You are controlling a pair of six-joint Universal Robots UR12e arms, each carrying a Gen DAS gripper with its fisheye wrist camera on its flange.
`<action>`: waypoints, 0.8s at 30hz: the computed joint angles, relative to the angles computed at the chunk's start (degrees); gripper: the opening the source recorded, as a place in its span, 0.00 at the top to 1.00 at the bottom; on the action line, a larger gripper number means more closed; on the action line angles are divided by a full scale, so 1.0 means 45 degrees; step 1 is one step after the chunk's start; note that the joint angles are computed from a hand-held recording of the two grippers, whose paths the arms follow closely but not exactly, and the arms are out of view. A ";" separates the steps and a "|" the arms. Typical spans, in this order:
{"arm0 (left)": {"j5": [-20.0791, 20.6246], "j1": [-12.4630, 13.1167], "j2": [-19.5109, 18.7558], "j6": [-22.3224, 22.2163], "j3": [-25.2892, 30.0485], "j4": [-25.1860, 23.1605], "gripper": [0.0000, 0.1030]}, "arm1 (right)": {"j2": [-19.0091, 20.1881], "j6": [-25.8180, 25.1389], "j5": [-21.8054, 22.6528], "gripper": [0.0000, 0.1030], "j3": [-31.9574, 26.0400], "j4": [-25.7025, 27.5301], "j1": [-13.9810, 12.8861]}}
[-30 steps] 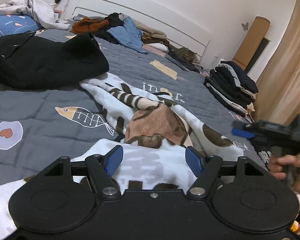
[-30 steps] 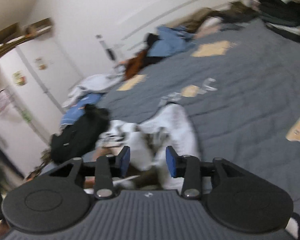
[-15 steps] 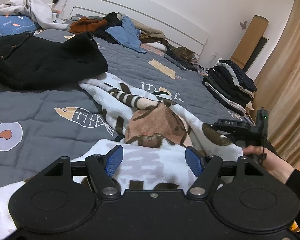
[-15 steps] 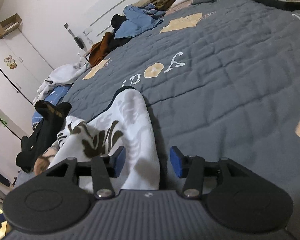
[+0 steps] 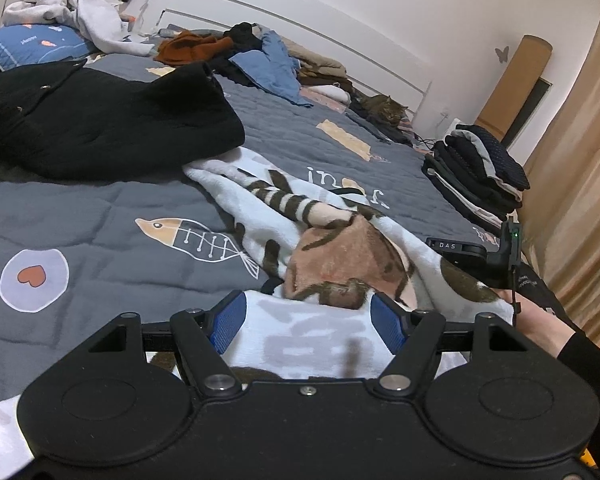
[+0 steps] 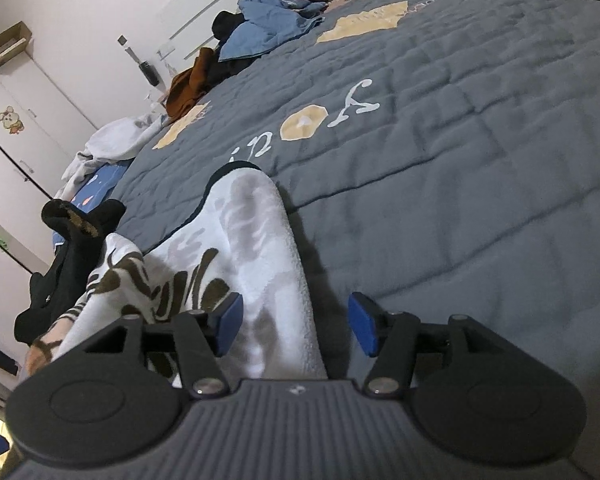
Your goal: Fold clothes
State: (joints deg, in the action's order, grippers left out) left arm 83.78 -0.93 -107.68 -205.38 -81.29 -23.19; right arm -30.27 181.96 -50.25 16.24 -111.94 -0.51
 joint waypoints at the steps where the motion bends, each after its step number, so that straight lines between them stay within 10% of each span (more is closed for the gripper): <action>1: -0.0007 -0.0001 0.0003 -0.0008 0.0010 -0.0012 0.34 | -0.0038 0.0026 -0.0072 0.45 0.0091 -0.0103 0.0024; 3: -0.0033 -0.0004 -0.0003 0.0011 0.0044 -0.0031 0.34 | -0.0142 -0.0192 -0.0024 0.53 0.0302 -0.0205 0.0074; 6: -0.0064 -0.0015 -0.0003 0.0009 0.0068 -0.0070 0.34 | 0.0177 -0.0762 0.0536 0.93 -0.0477 0.0820 0.0114; 10: -0.0071 -0.0029 -0.0009 0.0096 0.0095 -0.0112 0.34 | -0.0125 -0.0830 0.0331 0.94 -0.0096 0.0008 0.0210; 18: -0.0013 0.0090 -0.0025 -0.0153 0.0107 -0.0006 0.34 | -0.1111 0.1283 -0.2344 0.95 0.1650 -0.6065 0.0066; 24: -0.0134 0.0115 -0.0063 -0.0178 0.0165 0.0095 0.34 | -0.0218 0.0475 -0.5105 0.95 -0.0467 -0.5862 0.0030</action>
State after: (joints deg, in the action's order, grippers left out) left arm 83.18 -0.41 -107.96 -206.18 -80.55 -22.76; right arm -31.25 184.10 -73.22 14.14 -138.32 -0.38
